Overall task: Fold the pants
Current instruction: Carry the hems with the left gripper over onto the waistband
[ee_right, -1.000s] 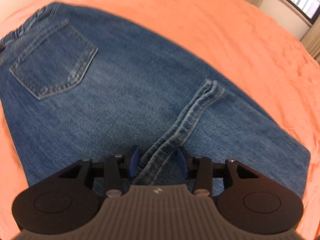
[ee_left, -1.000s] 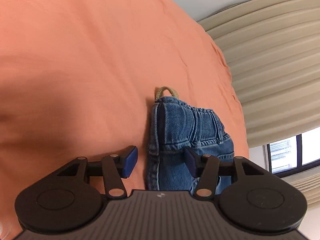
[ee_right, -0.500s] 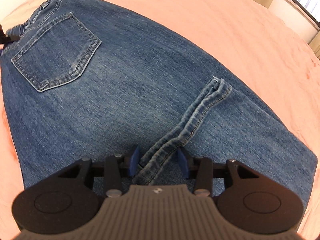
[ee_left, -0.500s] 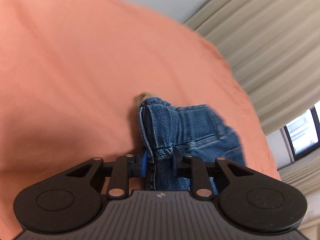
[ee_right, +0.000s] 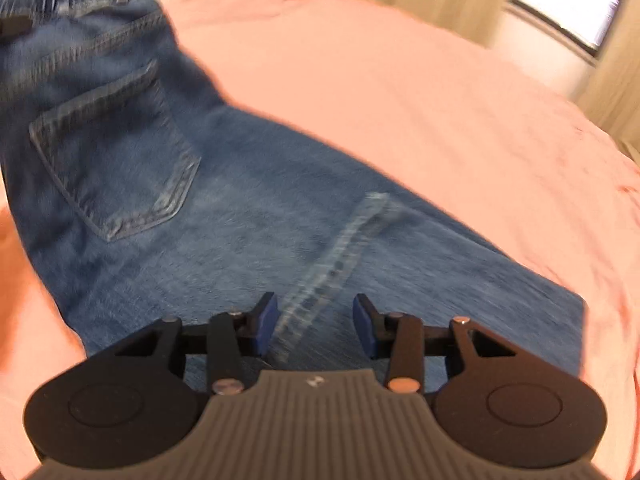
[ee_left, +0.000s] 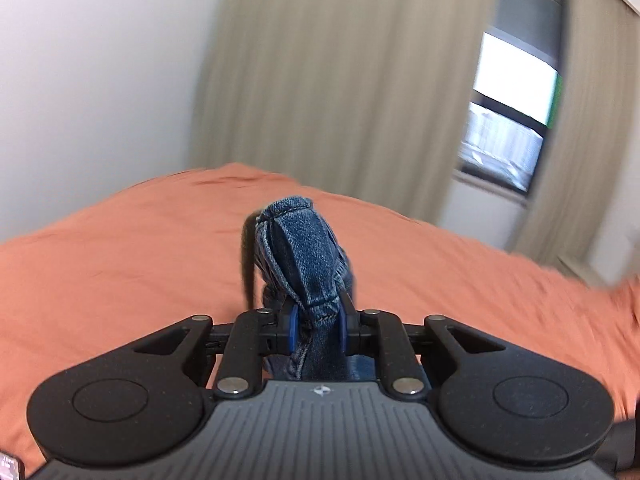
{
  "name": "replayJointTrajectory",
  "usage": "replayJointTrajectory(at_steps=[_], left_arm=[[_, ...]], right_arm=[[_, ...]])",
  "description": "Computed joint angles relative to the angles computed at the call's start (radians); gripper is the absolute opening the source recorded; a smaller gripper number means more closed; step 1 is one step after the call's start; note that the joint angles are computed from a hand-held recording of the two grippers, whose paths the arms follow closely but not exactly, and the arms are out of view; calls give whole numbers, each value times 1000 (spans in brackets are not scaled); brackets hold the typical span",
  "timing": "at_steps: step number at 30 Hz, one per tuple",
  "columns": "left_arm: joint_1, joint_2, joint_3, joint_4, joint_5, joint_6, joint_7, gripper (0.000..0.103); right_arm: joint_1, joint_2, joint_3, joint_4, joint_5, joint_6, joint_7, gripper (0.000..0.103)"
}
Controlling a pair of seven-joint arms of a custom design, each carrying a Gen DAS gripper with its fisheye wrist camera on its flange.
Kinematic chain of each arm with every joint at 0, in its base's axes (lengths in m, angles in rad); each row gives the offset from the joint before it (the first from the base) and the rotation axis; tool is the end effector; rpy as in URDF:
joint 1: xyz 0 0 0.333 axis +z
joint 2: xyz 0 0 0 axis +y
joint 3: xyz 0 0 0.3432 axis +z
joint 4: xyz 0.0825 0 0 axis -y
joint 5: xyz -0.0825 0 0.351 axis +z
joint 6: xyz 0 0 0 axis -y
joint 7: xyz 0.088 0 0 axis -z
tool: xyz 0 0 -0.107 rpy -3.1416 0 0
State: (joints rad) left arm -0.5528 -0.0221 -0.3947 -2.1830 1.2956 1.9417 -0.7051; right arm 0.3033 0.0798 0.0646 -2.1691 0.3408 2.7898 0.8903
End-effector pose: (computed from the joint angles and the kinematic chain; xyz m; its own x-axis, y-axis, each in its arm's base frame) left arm 0.3456 -0.3708 0.4683 0.4975 -0.8479 0.1832 -0.2706 -0.3523 -0.8959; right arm 0.5316 0.1877 0.4641 0.6658 -0.7406 0.0905 -0.5957 -0.6007 -0.5332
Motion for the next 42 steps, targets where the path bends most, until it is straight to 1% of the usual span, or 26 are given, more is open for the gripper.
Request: replayJointTrajectory(at_steps=[2,4,5,6,9,11,13,14,17,19,20,21,23,25,26,27,29,30,31,34,36,38,39,41,42], left_arm=[[-20,61,-14,75,3,-21,107,20],[-36,118,-8,140,2,12,219,20],[-43,145,-3,168,-10,48,270,20],[-46,172,5,196,-33,94,330,20],[-62,251,24,266,-107,203,454,20],[-65,303,37,306,-178,270,533,21],[-58,337,49,321,-259,330,595,21],[-53,341,55,313,-295,363,608,22],[-18,298,90,226,-351,508,577,25],[6,273,106,194,-358,588,572,31],[15,254,111,169,-354,633,563,38],[27,246,116,156,-353,682,558,47],[50,209,126,104,-348,785,517,55],[63,200,143,80,-311,871,461,59],[66,184,154,62,-273,914,414,62],[71,168,163,43,-231,956,362,63],[83,159,170,43,-185,996,311,63],[88,144,169,38,-172,985,302,63],[94,127,164,33,-176,954,309,63],[107,81,133,22,-245,795,383,63],[123,59,120,6,-318,724,466,63],[139,37,115,-17,-372,682,536,63],[145,20,112,-36,-395,665,563,62],[156,-12,106,-73,-429,645,575,62],[160,-33,103,-102,-441,648,564,62]], right_arm=[[-16,-44,-5,-28,57,-4,-5,38],[-36,-84,-12,-45,150,-38,-47,38],[-44,-103,-17,-61,172,-39,-52,38],[-52,-122,-20,-82,183,-27,-49,38],[-66,-162,-27,-139,231,24,-60,38],[-78,-173,-33,-159,246,21,-51,38],[-96,-176,-37,-175,240,17,-15,38],[-101,-181,-38,-188,244,26,-7,38],[-104,-188,-49,-209,299,24,-29,38],[-107,-194,-54,-215,326,7,-40,38],[-106,-197,-55,-218,345,3,-48,38],[-102,-198,-58,-218,376,1,-67,38],[-92,-204,-65,-214,453,-7,-117,39],[-84,-206,-73,-203,531,-28,-168,39],[-81,-198,-77,-192,574,-45,-196,39],[-82,-191,-82,-172,612,-77,-214,39],[-89,-175,-83,-138,661,-135,-226,39],[-93,-160,-82,-115,684,-164,-226,40],[-98,-141,-81,-90,702,-194,-222,40],[-108,-92,-66,-33,749,-253,-211,39],[-114,-51,-57,3,759,-292,-181,39],[-127,-4,-52,40,758,-350,-136,38],[-132,16,-49,56,755,-373,-112,36],[-143,56,-42,82,761,-410,-79,35],[-149,75,-39,96,766,-429,-59,28]])
